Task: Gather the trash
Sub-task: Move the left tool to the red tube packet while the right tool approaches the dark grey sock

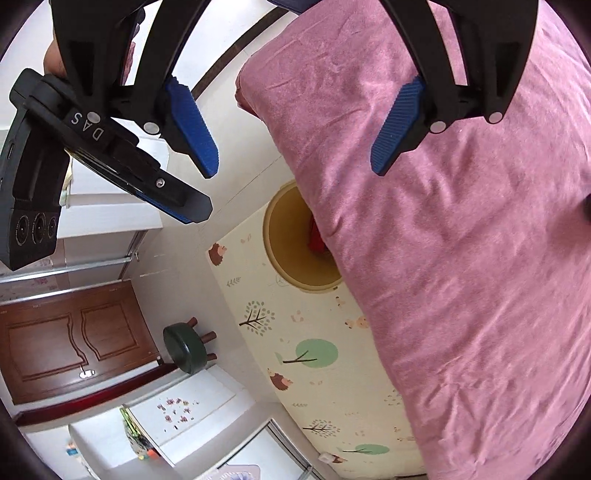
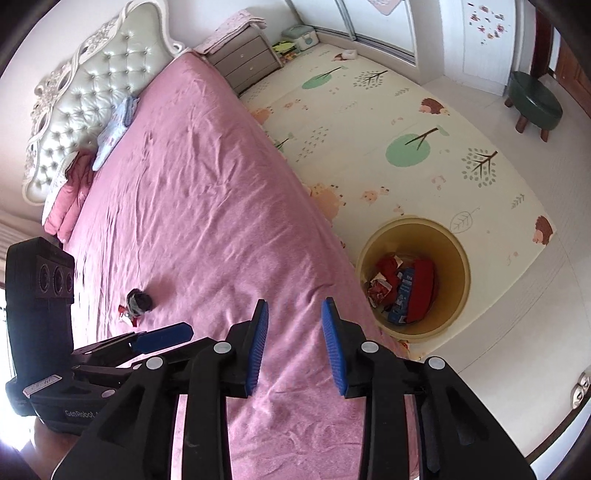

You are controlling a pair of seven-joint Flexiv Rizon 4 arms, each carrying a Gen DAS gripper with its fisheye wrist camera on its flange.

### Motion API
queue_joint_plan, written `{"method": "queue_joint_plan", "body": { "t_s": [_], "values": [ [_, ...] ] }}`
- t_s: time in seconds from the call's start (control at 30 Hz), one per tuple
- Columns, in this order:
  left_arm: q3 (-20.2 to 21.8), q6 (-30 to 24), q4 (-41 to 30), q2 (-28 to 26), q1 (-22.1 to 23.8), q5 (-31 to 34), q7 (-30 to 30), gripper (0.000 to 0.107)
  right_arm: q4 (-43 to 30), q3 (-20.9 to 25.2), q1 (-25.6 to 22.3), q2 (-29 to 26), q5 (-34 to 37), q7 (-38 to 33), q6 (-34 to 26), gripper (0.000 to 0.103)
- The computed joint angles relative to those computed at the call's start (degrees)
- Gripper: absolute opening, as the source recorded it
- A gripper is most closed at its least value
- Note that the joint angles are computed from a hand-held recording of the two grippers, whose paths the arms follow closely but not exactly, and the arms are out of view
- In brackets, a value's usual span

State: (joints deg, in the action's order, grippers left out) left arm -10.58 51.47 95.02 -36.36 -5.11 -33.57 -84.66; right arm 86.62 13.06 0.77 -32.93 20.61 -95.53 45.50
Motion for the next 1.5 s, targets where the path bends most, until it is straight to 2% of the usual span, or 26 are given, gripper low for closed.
{"method": "queue_joint_plan", "body": {
  "t_s": [0.07, 0.3, 0.37, 0.6, 0.67, 0.7, 1.03, 1.33, 1.5],
  "values": [
    [-0.38, 2.64, 4.79, 2.92, 1.47, -2.87, 0.72, 0.084, -0.03, 1.12, 0.83, 0.25, 0.24, -0.61, -0.87, 0.037],
    [1.44, 9.34, 18.04, 11.2, 4.25, -9.95, 2.0, 0.084, 0.04, 3.11, 5.67, 0.76, -0.27, -2.53, -2.04, 0.04],
    [2.48, 10.22, 21.02, 13.12, 4.87, -11.3, 1.8, 0.084, -0.42, 3.82, 6.9, 0.42, -0.1, -3.45, -2.59, 0.046],
    [5.4, 13.2, 28.32, 17.61, 7.0, -15.13, 2.35, 0.085, -3.41, 4.91, 12.05, -2.02, -1.05, -4.86, -5.34, 0.053],
    [6.13, 13.87, 29.88, 18.29, 7.73, -16.5, 2.57, 0.087, -4.86, 5.33, 13.3, -3.3, -1.29, -5.14, -6.4, 0.06],
    [6.48, 13.98, 30.49, 18.49, 8.11, -17.08, 2.56, 0.087, -5.84, 5.5, 13.95, -4.12, -1.38, -5.04, -7.21, 0.06],
    [7.93, 15.73, 32.79, 16.1, 12.97, -23.71, 2.9, 0.09, -14.64, 4.86, 20.29, -11.63, -5.69, -2.2, -10.87, 0.061],
    [7.45, 15.41, 29.05, 10.08, 17.53, -29.11, 3.79, 0.09, -26.8, 4.08, 24.6, -20.66, -9.02, -0.36, -16.95, 0.061],
    [7.65, 15.36, 26.5, 5.86, 19.75, -28.72, 0.87, 0.09, -33.31, 3.6, 26.85, -25.44, -10.08, 0.22, -20.46, 0.062]
  ]
}}
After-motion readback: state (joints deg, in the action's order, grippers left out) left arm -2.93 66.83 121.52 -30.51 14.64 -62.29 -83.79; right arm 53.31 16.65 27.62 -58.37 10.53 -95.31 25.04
